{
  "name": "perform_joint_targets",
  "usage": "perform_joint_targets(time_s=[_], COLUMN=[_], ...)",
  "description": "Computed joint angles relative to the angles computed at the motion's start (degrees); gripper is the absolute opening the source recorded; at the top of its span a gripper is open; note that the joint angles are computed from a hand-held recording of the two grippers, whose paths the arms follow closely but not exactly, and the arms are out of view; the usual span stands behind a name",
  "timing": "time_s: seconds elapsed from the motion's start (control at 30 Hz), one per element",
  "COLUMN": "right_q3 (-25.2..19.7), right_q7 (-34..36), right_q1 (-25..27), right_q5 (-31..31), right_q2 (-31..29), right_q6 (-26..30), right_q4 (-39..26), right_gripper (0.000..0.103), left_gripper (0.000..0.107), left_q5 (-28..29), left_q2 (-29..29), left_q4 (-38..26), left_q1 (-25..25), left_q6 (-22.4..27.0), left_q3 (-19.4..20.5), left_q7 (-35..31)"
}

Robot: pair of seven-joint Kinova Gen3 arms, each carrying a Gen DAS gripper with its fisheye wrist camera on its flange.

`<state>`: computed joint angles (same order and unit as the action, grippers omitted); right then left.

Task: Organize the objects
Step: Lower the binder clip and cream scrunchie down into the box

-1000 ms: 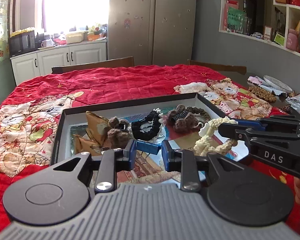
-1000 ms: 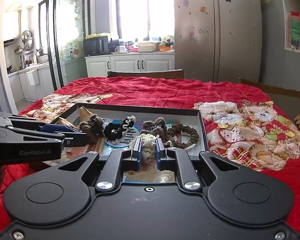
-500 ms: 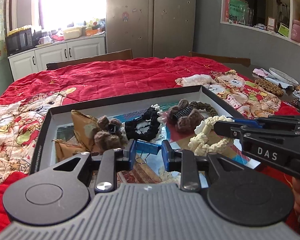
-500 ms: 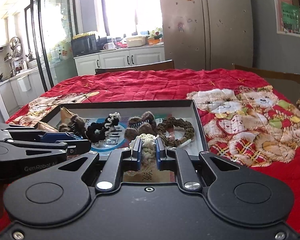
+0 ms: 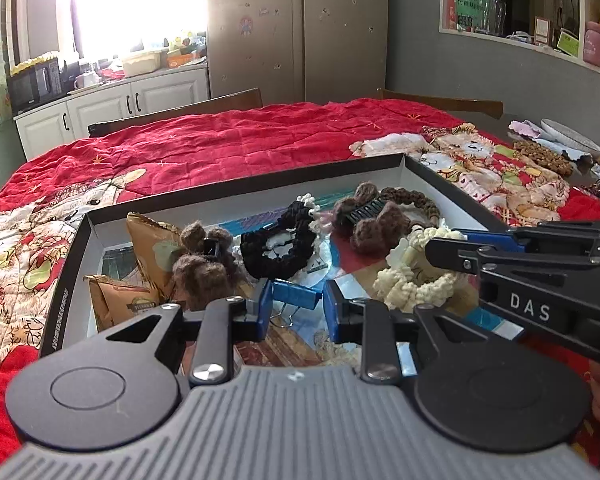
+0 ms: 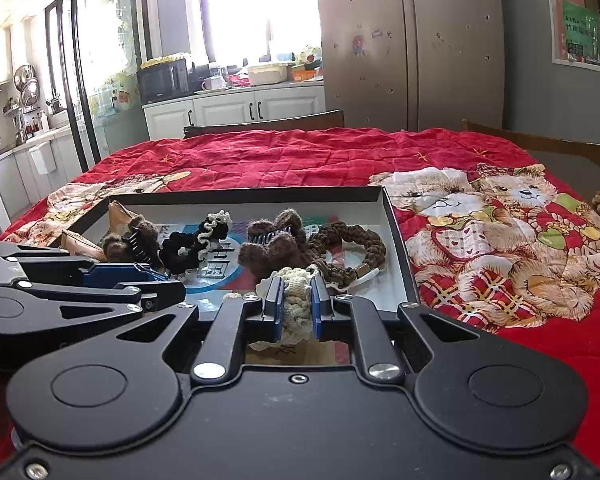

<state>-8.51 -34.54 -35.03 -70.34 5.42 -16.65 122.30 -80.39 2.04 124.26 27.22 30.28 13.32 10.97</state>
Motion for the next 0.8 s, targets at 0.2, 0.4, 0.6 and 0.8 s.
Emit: perform_joint_targets(time_s=[0.2, 0.4, 0.6, 0.8], right_q3=[0.26, 0.42, -0.08, -0.4], right_q7=[3.27, 6.15, 9.09, 10.15], right_q1=[-0.34, -0.33, -0.27, 0.05], right_q5=[-2.96, -5.45, -8.06, -8.96], right_q2=[0.57, 0.95, 1.4, 1.63], right_q6=[-0.12, 0.17, -0.57, -0.68], right_q4=[-0.56, -1.09, -1.51, -1.72], right_gripper=[0.013, 0.013, 0.014, 0.014], left_gripper=[0.031, 0.031, 0.032, 0.032], left_q5=[0.45, 0.9, 0.4, 0.3], left_q2=[0.56, 0.98, 1.21, 1.22], left_q4=[-0.09, -0.3, -0.27, -0.23], left_q1=[0.25, 0.46, 0.81, 0.9], left_q6=[0.22, 0.31, 0.69, 0.74], left_q3=[-0.05, -0.34, -0.46, -0.53], left_q7=[-0.46, -1.16, -0.8, -0.74])
